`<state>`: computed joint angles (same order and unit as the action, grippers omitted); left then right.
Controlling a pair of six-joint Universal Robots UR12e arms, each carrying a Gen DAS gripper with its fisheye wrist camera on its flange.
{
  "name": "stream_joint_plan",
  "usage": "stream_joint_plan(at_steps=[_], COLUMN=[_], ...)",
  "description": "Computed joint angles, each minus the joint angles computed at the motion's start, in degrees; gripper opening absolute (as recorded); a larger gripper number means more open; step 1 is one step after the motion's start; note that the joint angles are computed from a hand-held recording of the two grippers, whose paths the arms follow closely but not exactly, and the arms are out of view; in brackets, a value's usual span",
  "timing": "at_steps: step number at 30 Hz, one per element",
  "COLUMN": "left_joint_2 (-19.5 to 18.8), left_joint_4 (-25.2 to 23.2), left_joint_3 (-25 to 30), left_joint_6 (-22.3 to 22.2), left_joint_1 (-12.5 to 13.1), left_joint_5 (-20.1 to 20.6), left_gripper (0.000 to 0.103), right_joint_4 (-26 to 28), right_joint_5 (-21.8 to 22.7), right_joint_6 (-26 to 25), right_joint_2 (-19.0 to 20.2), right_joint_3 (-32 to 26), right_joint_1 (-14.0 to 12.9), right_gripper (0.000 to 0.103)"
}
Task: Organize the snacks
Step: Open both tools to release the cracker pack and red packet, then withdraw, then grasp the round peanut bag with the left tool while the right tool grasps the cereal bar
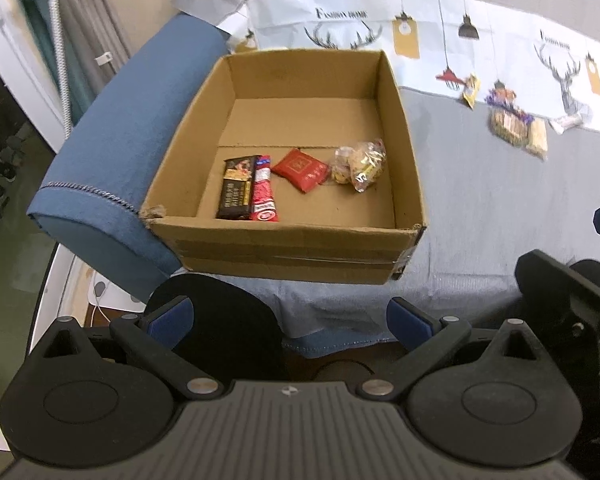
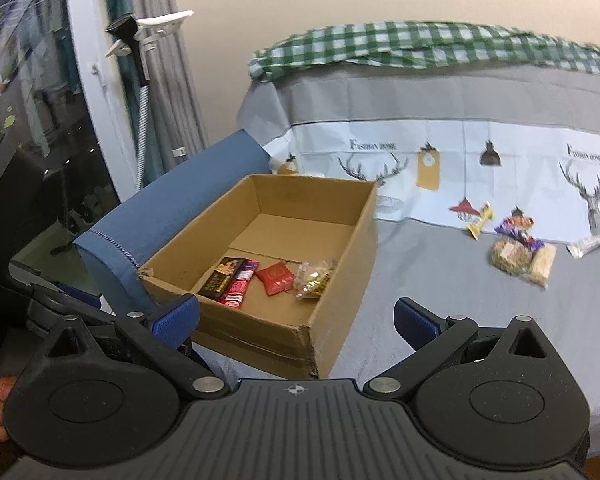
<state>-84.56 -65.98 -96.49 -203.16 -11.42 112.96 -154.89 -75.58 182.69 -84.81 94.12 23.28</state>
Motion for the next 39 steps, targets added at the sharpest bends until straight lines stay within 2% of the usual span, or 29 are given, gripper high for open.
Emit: stream_joint_plan(at_steps=[4, 8, 12, 16, 20, 22, 25, 29, 32, 34, 35, 37, 39], left_joint_2=[-2.83, -6.74, -11.72, -16.65, -20.65, -22.36, -24.92, -28.37, -31.18, -32.94, -33.99, -36.08, -38.76], left_joint_4=[-1.44, -2.50, -2.45, -3.52, -4.44, -4.96, -6.11, -7.95, -9.19, -9.25, -9.10, -8.18, -7.03], left_joint_3=[2.70, 6.90, 11.90, 17.36, 21.97, 23.95, 26.92, 30.78, 34.02, 36.03, 37.22, 39.56, 42.56], left_joint_6=[1.95, 3.50, 6.50, 7.42, 7.25, 7.18, 7.25, 7.32, 8.01, 8.86, 9.53, 11.03, 13.05], left_joint_1=[-0.61, -0.65, -1.35, -1.67, -1.59, -1.54, -1.38, -1.19, -1.11, -1.18, -1.27, -1.44, -1.70], left_joint_5=[0.14, -1.80, -1.49, -2.41, -3.01, -2.72, -1.88, -0.47, -0.40, -1.11, -1.60, -2.99, -4.79], left_gripper=[0.103, 0.103, 0.103, 0.103, 0.103, 0.103, 0.103, 0.103, 0.103, 0.103, 0.103, 0.103, 0.103], right_joint_4=[0.08, 0.15, 0.72, 0.22, -0.39, -0.86, -0.20, 1.69, 6.69, 10.18, 11.46, 11.08, 11.07], right_joint_5=[-0.08, -1.70, -4.44, -8.97, -13.28, -14.10, -15.67, -18.21, -17.72, -17.40, -18.92, -23.63, -24.77], right_joint_6=[3.11, 6.49, 9.82, 11.87, 14.85, 16.77, 19.04, 15.59, 14.26, 13.59, 12.77, 11.03, 11.47], right_joint_2=[0.17, 0.48, 1.09, 3.11, 7.70, 10.64, 16.35, 24.21, 29.23, 31.19, 31.87, 32.18, 31.60], right_joint_3=[0.68, 1.22, 1.60, 0.91, -2.20, -4.26, -9.31, -17.30, -23.48, -26.05, -26.96, -27.03, -26.25], right_joint_1=[-1.45, -3.29, -5.62, -8.06, -10.92, -12.55, -14.09, -14.48, -14.74, -14.88, -14.75, -14.46, -15.28], right_gripper=[0.102, 0.102, 0.102, 0.102, 0.102, 0.102, 0.102, 0.102, 0.102, 0.102, 0.102, 0.102, 0.102])
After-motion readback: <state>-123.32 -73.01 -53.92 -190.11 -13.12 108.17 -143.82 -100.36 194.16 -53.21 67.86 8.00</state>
